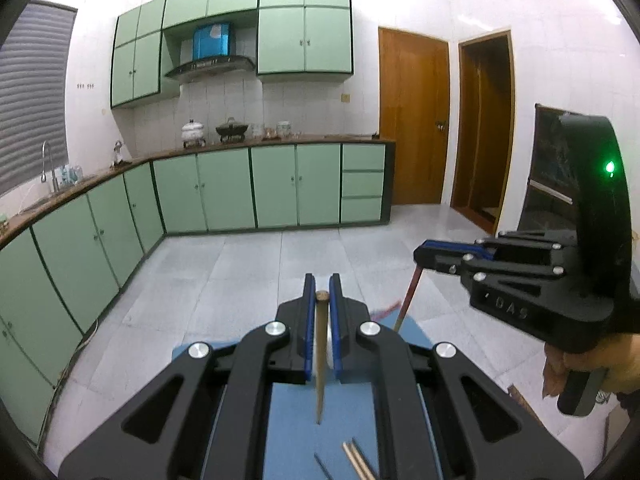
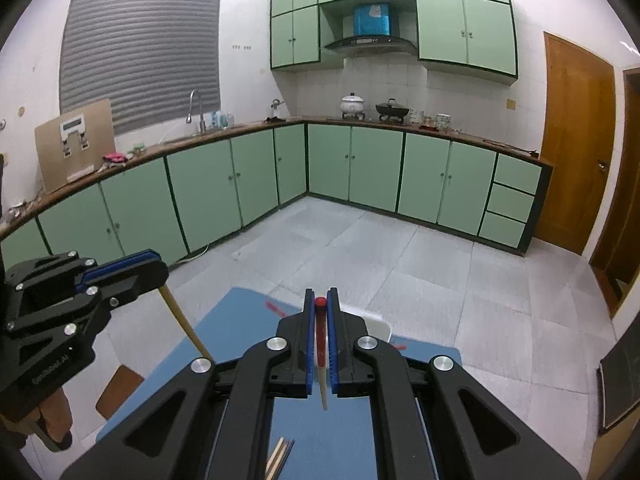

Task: Organize utensils
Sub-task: 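Lift both chopsticks and carry them over the white cup holder, then lower both chopsticks into the cups and open both tools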

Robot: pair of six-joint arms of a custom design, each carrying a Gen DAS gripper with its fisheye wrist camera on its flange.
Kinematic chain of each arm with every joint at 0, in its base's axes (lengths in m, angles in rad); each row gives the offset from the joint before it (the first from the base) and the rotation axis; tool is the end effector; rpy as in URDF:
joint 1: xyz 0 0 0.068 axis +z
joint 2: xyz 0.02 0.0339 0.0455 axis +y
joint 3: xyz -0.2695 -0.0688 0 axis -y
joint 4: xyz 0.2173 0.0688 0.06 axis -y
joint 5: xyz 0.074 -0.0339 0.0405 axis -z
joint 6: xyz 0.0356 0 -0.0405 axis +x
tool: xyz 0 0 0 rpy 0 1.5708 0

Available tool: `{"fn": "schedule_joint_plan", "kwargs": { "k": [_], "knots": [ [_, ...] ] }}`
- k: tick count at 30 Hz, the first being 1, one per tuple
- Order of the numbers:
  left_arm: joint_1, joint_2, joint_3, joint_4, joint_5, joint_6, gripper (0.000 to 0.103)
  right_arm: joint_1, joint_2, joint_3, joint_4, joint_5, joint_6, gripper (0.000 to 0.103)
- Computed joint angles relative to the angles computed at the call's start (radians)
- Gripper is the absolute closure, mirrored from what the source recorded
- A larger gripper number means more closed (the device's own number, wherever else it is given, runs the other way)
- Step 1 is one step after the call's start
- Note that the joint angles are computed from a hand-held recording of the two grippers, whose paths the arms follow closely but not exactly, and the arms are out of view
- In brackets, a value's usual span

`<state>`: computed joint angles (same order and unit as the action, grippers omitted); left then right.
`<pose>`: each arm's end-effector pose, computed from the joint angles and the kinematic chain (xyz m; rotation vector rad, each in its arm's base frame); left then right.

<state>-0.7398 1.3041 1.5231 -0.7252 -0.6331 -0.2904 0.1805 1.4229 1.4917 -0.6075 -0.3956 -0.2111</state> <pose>0.1899 -0.1448 0.4295 0.0673 1.9713 -0.0099 0.2776 0.0646 0.4000 -0.6351 1.9892 0.3978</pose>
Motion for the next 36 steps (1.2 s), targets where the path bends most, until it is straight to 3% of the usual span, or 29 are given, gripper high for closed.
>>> {"fn": "schedule_joint_plan", "kwargs": {
  "k": [9,15,24,36],
  "knots": [
    [0.130,0.174,0.178,0.119,0.098,0.060,0.097,0.009,0.158,0.259,-0.048,0.033,0.026,0.097],
    [0.175,0.260,0.220,0.212,0.120,0.103,0.097,0.004,0.262,0.345,-0.014,0.058,0.034,0.097],
    [0.262,0.349,0.128,0.477,0.159,0.146,0.097,-0.009,0.411,0.364,0.096,0.057,0.061,0.097],
    [0.348,0.428,-0.074,0.630,0.253,0.113,0.096,-0.010,0.505,0.245,0.211,0.060,0.040,0.097]
  ]
}}
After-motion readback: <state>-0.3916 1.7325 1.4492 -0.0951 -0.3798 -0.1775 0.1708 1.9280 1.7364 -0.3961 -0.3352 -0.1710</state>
